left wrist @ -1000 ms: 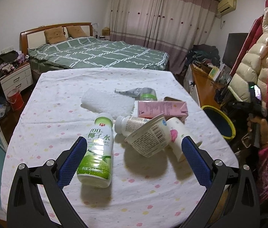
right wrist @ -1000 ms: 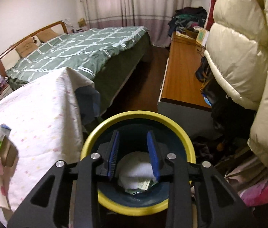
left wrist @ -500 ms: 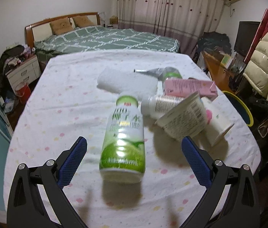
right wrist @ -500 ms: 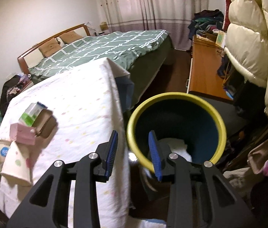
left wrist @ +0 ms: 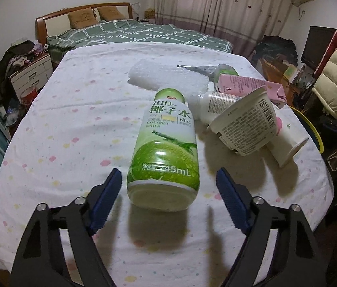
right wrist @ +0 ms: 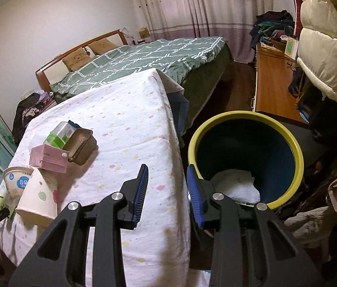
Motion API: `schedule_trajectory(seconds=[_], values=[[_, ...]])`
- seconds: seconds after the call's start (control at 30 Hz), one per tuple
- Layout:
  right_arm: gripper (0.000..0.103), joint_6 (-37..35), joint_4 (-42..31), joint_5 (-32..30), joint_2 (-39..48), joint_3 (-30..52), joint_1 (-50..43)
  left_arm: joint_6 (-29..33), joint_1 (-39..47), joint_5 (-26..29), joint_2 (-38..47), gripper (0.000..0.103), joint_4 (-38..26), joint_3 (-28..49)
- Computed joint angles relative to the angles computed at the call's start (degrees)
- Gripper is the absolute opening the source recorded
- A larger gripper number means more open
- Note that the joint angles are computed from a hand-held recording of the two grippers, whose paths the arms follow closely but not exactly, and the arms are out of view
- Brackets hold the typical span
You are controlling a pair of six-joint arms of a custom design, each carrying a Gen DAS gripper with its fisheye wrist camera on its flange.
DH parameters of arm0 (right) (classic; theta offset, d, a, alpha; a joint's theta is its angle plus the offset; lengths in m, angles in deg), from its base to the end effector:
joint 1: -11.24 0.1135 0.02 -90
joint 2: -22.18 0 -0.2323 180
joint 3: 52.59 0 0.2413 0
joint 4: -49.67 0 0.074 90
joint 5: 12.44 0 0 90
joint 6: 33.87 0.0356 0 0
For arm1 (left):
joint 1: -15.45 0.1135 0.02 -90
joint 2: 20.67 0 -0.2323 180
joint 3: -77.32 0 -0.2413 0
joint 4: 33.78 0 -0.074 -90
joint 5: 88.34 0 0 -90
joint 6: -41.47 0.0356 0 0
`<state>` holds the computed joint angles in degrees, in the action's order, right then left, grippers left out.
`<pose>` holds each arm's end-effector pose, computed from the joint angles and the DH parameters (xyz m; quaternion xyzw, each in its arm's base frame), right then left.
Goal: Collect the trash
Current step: 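Grasp the coconut-water bottle with the left gripper and lift it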
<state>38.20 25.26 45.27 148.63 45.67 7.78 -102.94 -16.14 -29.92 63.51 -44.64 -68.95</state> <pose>0.4343 -0.0072 0.1037 -0.2030 0.8914 0.2017 0.3515 0.1803 -0.0890 0.0670 -0.2505 0.9005 0.0302 0.3542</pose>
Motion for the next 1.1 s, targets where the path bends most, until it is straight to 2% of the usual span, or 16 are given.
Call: schedule_trajectory(seconds=[0.27,0.4,0.53,0.67,0.77,0.9,1.1], values=[[0.032,-0.1,-0.7,-0.4,1.3,1.1,-0.1,1.1,-0.1,-1.1,0.8,0.054,2.9,-1.1],[0.032,-0.2,-0.6,-0.9,1.1,0.9,-0.3,1.4,-1.0,-3.5,-0.9,0.053,0.3,-0.5],[0.032,-0.5,-0.5,-1.3,0.5,0.4,-0.3,3.0,-2.1,-7.8,-7.0,0.053,-6.0,0.3],[0.032,-0.6,-0.6,-1.8,0.1,0.1,-0.4,7.6,-1.0,-10.8,-14.1,0.053,-11.0,1.3],[0.032,-0.6,-0.7,-2.1,0.1,0.1,-0.4,12.5,1.3,-11.7,-16.8,0.053,-12.4,3.0],[0.032,-0.7,-0.9,-2.2,0.0,0.1,-0.5,18.7,6.5,-9.7,-17.9,0.053,-10.0,4.5],[0.032,-0.4,-1.0,-2.1,0.3,0.4,-0.5,24.3,13.7,-5.9,-14.3,0.052,-4.5,7.3]])
